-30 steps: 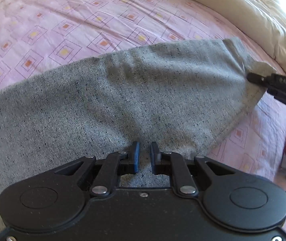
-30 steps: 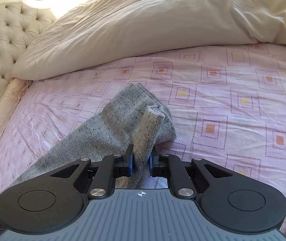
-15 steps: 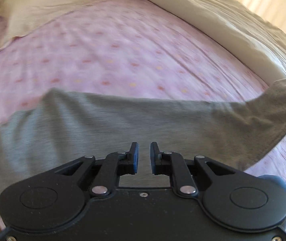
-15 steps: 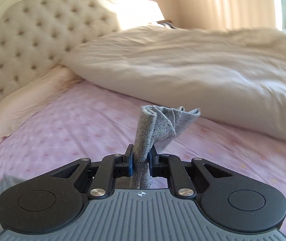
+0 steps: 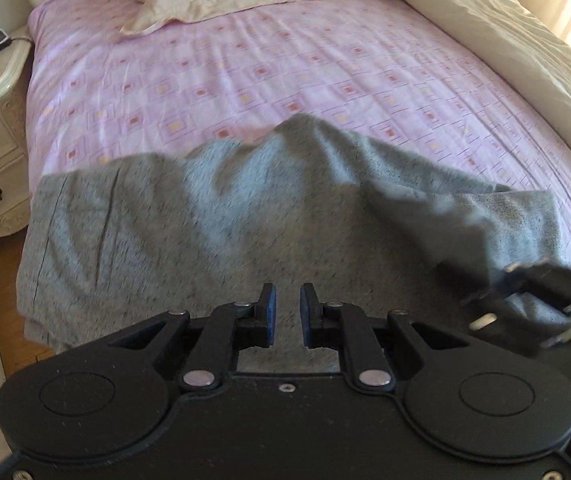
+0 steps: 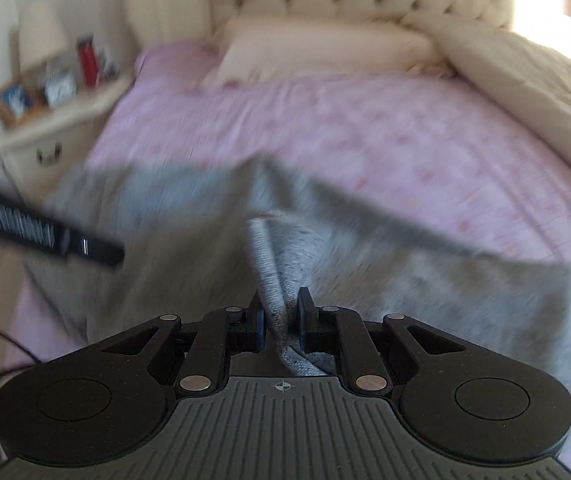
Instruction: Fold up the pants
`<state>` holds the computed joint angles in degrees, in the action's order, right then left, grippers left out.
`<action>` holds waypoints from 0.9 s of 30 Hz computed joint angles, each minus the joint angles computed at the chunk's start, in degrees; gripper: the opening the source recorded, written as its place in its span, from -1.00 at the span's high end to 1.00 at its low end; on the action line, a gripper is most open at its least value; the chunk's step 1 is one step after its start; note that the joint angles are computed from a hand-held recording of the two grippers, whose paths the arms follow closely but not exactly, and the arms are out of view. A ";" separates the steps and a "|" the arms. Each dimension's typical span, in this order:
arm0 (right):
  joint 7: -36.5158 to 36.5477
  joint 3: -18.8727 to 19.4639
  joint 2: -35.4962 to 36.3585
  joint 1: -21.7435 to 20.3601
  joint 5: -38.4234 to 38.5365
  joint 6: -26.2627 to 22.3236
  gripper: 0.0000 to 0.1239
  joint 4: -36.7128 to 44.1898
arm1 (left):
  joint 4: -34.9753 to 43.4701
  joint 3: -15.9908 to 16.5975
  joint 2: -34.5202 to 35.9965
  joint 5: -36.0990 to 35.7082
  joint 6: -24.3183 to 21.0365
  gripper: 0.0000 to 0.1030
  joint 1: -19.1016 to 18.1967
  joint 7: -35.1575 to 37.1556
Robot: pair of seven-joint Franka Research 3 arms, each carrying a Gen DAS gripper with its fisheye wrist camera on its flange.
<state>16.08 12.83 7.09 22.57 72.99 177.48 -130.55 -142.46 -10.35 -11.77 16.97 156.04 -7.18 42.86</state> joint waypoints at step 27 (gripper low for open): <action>47.16 -10.47 8.77 -12.90 -30.97 -16.29 0.59 11.58 | 5.21 -1.60 11.81 1.57 6.53 0.59 -4.70 1.69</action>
<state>63.24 2.36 15.85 9.68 42.02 161.20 -118.97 -137.25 -11.95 0.05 18.54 162.57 -11.88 44.55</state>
